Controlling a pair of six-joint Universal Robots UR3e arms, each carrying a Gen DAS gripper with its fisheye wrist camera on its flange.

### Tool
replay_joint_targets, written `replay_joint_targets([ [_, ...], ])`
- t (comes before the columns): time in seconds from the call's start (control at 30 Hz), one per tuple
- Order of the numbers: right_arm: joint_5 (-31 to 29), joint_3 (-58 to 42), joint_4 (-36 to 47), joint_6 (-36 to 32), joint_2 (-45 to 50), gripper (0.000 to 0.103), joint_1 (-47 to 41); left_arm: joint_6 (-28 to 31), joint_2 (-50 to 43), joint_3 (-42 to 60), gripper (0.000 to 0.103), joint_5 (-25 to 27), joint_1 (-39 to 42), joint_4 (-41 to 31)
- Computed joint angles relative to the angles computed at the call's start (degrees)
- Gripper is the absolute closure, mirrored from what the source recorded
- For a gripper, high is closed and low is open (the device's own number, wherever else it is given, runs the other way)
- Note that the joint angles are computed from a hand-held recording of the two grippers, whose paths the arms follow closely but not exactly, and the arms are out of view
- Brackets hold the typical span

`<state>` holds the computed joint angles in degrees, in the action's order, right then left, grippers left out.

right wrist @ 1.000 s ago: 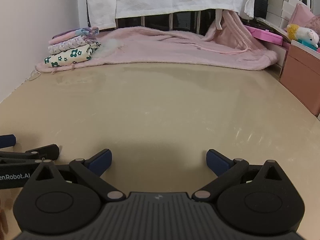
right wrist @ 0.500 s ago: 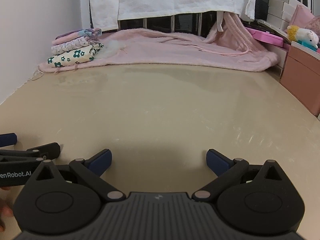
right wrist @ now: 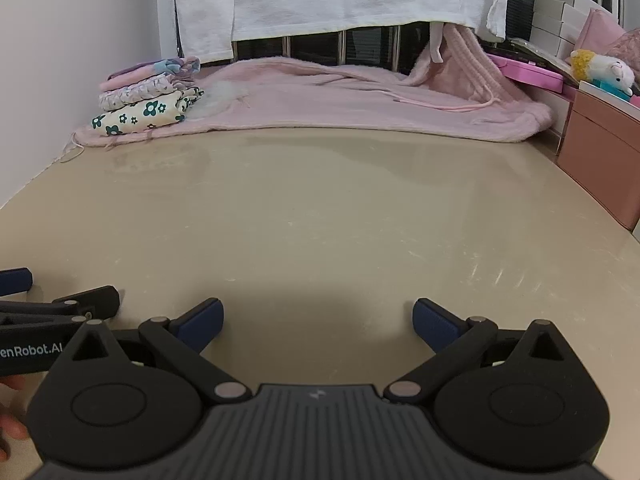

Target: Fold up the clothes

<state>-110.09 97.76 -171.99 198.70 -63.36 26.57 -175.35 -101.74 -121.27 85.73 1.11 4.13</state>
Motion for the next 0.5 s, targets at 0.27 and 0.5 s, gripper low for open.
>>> replay_joint_targets([
  [0.27, -0.15, -0.40, 0.27, 0.08, 0.22, 0.000, 0.09, -0.29, -0.02, -0.19, 0.000, 0.15, -0.19, 0.23],
  [0.5, -0.34, -0.83, 0.58, 0.14, 0.44, 0.000, 0.19, 0.85, 0.50, -0.79, 0.000, -1.06, 0.55, 0.23],
])
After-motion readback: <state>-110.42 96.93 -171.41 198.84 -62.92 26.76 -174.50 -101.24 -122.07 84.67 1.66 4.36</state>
